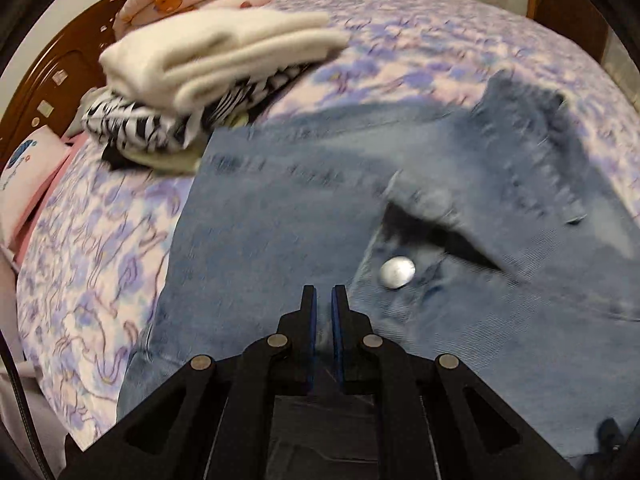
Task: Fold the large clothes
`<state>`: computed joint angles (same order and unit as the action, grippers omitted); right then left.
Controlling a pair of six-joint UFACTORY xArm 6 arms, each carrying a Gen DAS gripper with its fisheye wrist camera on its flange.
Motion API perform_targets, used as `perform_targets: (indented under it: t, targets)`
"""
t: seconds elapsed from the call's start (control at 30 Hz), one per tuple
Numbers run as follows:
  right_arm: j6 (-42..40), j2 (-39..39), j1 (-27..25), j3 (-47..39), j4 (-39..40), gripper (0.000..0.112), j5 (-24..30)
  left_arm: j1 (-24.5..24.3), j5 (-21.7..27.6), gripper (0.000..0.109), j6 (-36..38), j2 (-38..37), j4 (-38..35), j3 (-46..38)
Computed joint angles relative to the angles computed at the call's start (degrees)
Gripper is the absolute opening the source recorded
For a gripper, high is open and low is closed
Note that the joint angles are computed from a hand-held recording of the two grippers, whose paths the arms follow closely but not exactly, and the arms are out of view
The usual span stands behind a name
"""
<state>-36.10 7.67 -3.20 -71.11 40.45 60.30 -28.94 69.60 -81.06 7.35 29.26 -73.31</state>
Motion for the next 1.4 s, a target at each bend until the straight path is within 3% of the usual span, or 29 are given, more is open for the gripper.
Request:
perform_targets:
  t: [0.07,0.2,0.3,0.37,0.47,0.6,0.7,0.83,1.0,1.17,1.4]
  targets:
    - [0.3,-0.3,-1.0,0.5,-2.0,0.000,0.1,0.3,2.4,0.005,-1.0,0.0,0.0,0.8]
    - [0.5,-2.4,-3.7,2.8,-7.2,0.000,-4.5,3.6,-5.3,0.005,-4.4,-5.7,-2.5,8.3]
    - [2.0,-3.0,-5.8,3.3,-10.1,0.000,-7.4,3.7,-6.1,0.005,-2.8,-7.2,-2.3,9.2]
    - [2.1,-2.8,-7.0,2.5,-9.8,0.000,-6.5,3.6,-7.6,0.005,-0.5,-8.1,-3.2,9.5]
    - [4.7,-5.1,-5.1,4.4,-16.8,0.000,-11.9,2.8,-7.8,0.005,3.3,-8.3,-5.3,8.1]
    - [9.2,-7.7,-2.5,5.3,-25.3,0.000,-14.7,1.3,-11.0,0.011,6.2,-9.9,-8.0,7.6]
    - [0.9,-11.1,-1.0,7.5,-19.2,0.000,-15.2,-0.3,-14.6,0.014,8.2,-8.6,-11.7,5.6]
    - [-2.8,-12.2,1.6,7.7,-10.1,0.000,-10.0,-3.2,-18.9,0.014,15.2,-2.8,-17.2,0.6]
    - [-2.3,-10.8,7.7,11.6,-8.5,0.000,-18.3,-4.7,-21.3,0.014,20.4,6.5,-22.4,-6.6]
    - [-1.6,-2.6,8.2,6.6,-2.5,0.000,-20.8,-3.6,-21.8,0.014,17.8,12.9,-18.5,-12.4]
    - [-2.7,10.4,7.8,-8.7,-7.8,0.000,-23.6,0.9,-24.2,0.014,18.4,15.8,-17.6,-15.3]
